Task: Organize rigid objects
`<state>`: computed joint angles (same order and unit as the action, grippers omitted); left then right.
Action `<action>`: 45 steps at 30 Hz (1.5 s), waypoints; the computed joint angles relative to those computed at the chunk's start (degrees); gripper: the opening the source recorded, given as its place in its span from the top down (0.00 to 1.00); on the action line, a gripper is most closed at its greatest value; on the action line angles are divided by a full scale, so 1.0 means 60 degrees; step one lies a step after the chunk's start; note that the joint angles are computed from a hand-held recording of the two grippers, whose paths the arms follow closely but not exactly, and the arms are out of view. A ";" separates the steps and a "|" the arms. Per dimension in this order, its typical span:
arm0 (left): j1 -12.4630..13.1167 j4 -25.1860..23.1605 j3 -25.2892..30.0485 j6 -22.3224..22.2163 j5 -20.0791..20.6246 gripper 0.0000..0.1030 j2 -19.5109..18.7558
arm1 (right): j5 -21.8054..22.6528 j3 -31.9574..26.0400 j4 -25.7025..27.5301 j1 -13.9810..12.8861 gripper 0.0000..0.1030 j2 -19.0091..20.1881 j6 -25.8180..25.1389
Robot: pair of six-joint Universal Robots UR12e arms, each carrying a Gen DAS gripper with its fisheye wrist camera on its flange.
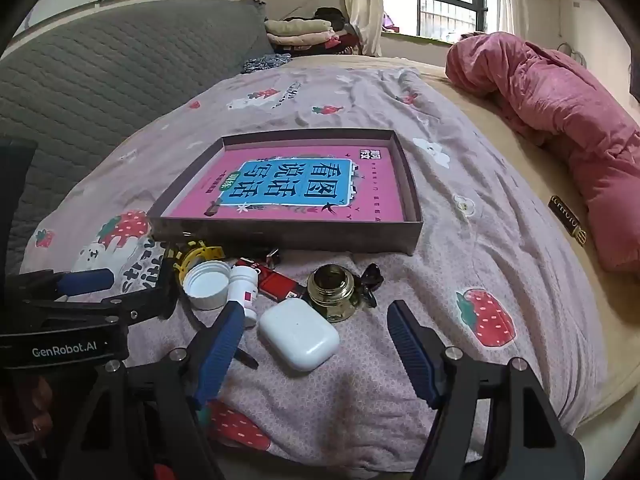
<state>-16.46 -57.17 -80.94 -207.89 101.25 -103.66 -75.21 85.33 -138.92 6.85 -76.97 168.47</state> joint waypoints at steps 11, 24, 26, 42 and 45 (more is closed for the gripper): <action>-0.0002 0.0213 -0.0021 -0.0029 -0.0082 0.19 -0.0016 | 0.0025 0.0028 -0.0089 -0.0025 0.29 -0.0015 0.0018; 0.0024 0.0325 -0.0091 0.0067 0.0003 0.19 0.0044 | -0.0051 -0.0011 -0.0120 -0.0019 0.29 -0.0002 0.0026; 0.0026 0.0327 -0.0097 0.0080 -0.0013 0.19 0.0050 | -0.0071 -0.0009 -0.0132 -0.0004 0.29 -0.0006 0.0004; -0.0014 0.0305 -0.0042 0.0142 -0.0003 0.19 0.0031 | -0.0051 0.0001 -0.0212 0.0029 0.29 -0.0018 -0.0143; -0.0019 0.0313 -0.0034 0.0183 -0.0006 0.19 0.0020 | -0.0059 -0.0002 -0.0194 0.0034 0.29 -0.0017 -0.0147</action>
